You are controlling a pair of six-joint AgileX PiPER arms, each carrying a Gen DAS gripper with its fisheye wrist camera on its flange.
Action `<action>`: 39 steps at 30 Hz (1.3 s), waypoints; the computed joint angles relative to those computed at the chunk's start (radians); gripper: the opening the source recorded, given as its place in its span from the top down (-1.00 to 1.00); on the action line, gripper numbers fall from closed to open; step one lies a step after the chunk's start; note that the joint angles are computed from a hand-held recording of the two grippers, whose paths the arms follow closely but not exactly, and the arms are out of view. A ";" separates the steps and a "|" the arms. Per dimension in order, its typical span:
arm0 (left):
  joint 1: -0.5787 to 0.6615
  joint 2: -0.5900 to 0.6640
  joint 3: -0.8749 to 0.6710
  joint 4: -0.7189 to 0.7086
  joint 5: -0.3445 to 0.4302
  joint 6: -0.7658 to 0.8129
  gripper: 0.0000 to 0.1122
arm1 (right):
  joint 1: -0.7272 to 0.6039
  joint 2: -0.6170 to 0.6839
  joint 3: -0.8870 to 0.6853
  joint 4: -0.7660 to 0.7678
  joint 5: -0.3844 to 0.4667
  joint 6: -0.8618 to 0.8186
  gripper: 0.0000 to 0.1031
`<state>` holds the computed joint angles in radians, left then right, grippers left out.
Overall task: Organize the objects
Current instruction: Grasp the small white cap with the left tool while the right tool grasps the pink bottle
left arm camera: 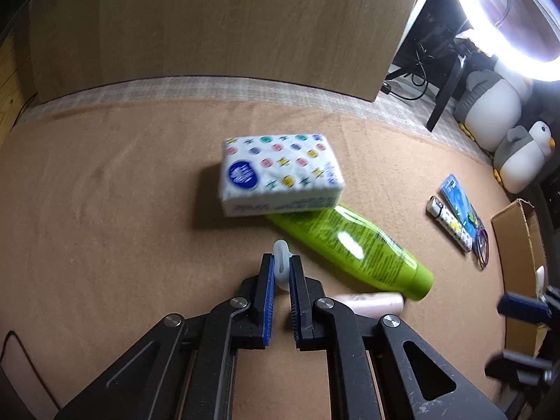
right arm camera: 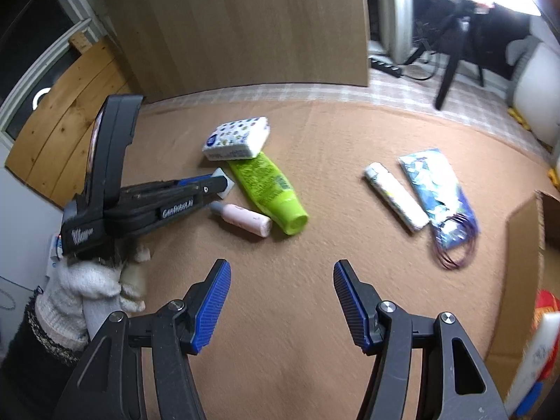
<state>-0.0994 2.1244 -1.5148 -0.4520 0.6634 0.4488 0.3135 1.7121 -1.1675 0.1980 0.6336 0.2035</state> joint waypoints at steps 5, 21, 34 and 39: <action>0.055 -0.045 0.100 -0.095 -0.002 0.092 0.85 | -0.038 0.112 -0.124 0.152 0.052 -0.136 -0.11; 0.158 -0.169 0.333 -0.251 -0.019 0.285 0.85 | -0.018 0.448 -0.541 0.267 0.235 -0.227 -0.05; 0.186 -0.209 0.400 -0.288 -0.012 0.333 0.85 | 0.020 0.490 -0.562 0.196 0.284 -0.213 0.17; 0.190 -0.231 0.435 -0.297 -0.022 0.344 0.85 | 0.057 0.457 -0.515 0.103 0.248 -0.168 0.44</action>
<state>0.0908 1.8936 -1.0796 -0.7488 0.6418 0.7929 0.3708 2.1696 -1.6821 0.3014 0.8815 0.0359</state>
